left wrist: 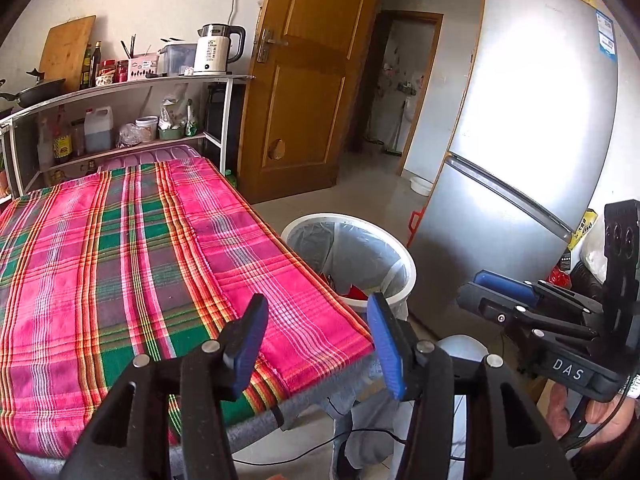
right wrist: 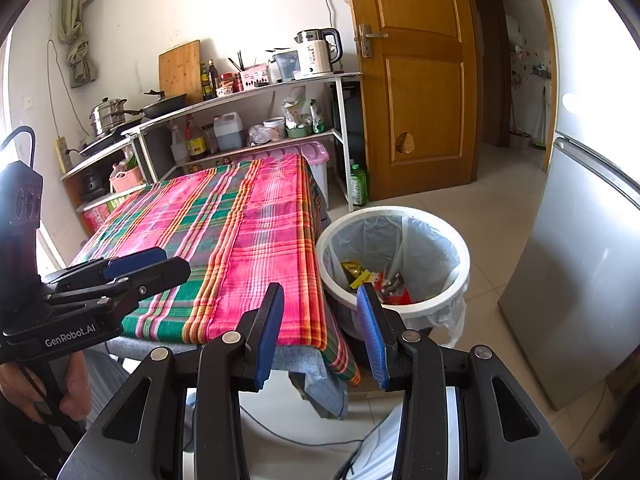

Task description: Collect trash

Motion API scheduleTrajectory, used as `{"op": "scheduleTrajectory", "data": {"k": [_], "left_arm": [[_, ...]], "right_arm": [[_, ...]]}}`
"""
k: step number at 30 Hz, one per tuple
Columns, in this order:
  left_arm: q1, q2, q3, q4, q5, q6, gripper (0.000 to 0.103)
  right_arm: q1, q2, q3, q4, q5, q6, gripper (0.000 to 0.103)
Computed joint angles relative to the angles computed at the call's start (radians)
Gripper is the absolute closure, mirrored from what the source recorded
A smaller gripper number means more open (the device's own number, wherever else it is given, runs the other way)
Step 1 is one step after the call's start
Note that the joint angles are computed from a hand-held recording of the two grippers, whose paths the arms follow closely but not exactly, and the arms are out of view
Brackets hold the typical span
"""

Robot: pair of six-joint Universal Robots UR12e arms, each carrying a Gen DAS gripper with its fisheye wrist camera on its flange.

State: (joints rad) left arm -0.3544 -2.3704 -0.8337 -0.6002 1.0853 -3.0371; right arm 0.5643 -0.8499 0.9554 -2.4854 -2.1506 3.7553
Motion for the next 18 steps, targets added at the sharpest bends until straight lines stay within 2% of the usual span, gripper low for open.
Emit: {"op": "scheduleTrajectory", "data": {"k": [18], "left_arm": [[-0.006,-0.003,0.001,0.009,0.020,0.014,0.050]], "right_arm": [[-0.006,-0.002,0.002,0.004,0.008,0.003,0.064]]}}
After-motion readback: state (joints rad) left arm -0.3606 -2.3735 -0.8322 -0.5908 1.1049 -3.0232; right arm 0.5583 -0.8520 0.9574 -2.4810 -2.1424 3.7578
